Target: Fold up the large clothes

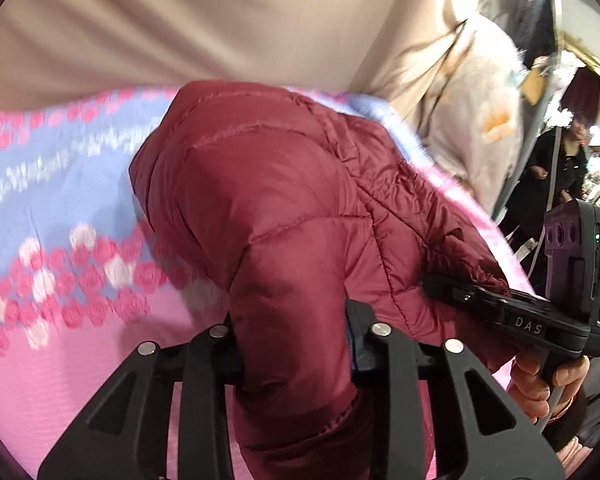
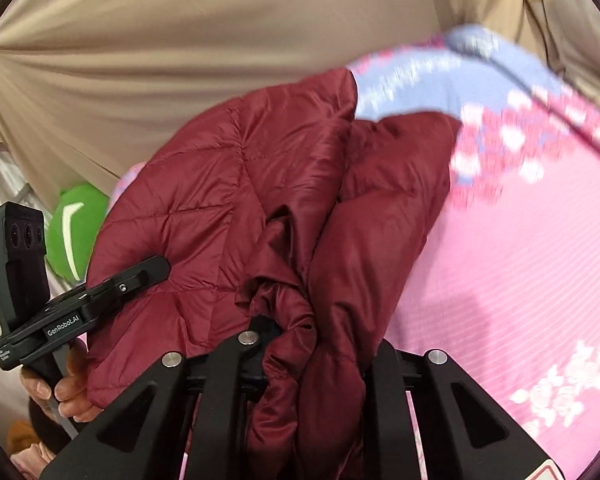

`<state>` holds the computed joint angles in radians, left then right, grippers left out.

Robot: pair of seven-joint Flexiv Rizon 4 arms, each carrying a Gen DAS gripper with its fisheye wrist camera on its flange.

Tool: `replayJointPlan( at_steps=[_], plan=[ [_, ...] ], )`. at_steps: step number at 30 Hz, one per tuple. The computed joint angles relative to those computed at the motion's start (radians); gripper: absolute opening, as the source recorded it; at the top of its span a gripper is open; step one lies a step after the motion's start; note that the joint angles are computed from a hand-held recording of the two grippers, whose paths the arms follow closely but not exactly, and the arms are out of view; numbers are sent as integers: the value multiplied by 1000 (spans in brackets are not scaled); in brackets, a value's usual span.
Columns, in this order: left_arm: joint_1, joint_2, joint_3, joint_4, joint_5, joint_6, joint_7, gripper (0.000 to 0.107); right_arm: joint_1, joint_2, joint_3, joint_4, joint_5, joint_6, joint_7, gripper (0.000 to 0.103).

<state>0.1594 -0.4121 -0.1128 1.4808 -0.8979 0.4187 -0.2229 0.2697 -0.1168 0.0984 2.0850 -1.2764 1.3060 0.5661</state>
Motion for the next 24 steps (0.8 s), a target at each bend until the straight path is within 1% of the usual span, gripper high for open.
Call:
replayJointPlan(
  at_steps=[1,4,5,8,10,13,16,19,21,22,23,24],
  plan=[
    [14,23,-7,14,-36,-12,34,30,7,20,7,0,-1,-31,-9,14],
    [22,78,-8,48,-131,-19,108,30,24,82,41,-13,-4,-142,-47,14],
    [31,103,-5,61,-177,-33,144,30,33,104,57,-27,-6,-193,-65,14],
    [42,142,16,67,-285,-73,215,30,43,134,83,-67,-39,-266,-83,14],
    [49,159,30,63,-347,-96,246,30,53,144,99,-108,-81,-319,-99,14],
    [66,166,47,40,-438,-119,287,30,75,122,107,-187,-136,-374,-133,14],
    [84,153,53,4,-511,-120,312,30,91,93,97,-248,-198,-377,-138,15],
    [105,113,48,-56,-545,-95,312,30,103,28,68,-337,-247,-332,-146,15],
    [118,90,41,-86,-544,-76,306,31,107,-9,45,-383,-248,-291,-154,15],
    [123,74,36,-104,-537,-62,301,31,110,-46,31,-418,-239,-264,-164,15],
    [124,42,29,-137,-516,-34,289,31,119,-75,20,-446,-228,-255,-174,16],
    [128,25,21,-154,-499,-15,274,31,115,-102,1,-466,-217,-224,-184,16]
  ],
)
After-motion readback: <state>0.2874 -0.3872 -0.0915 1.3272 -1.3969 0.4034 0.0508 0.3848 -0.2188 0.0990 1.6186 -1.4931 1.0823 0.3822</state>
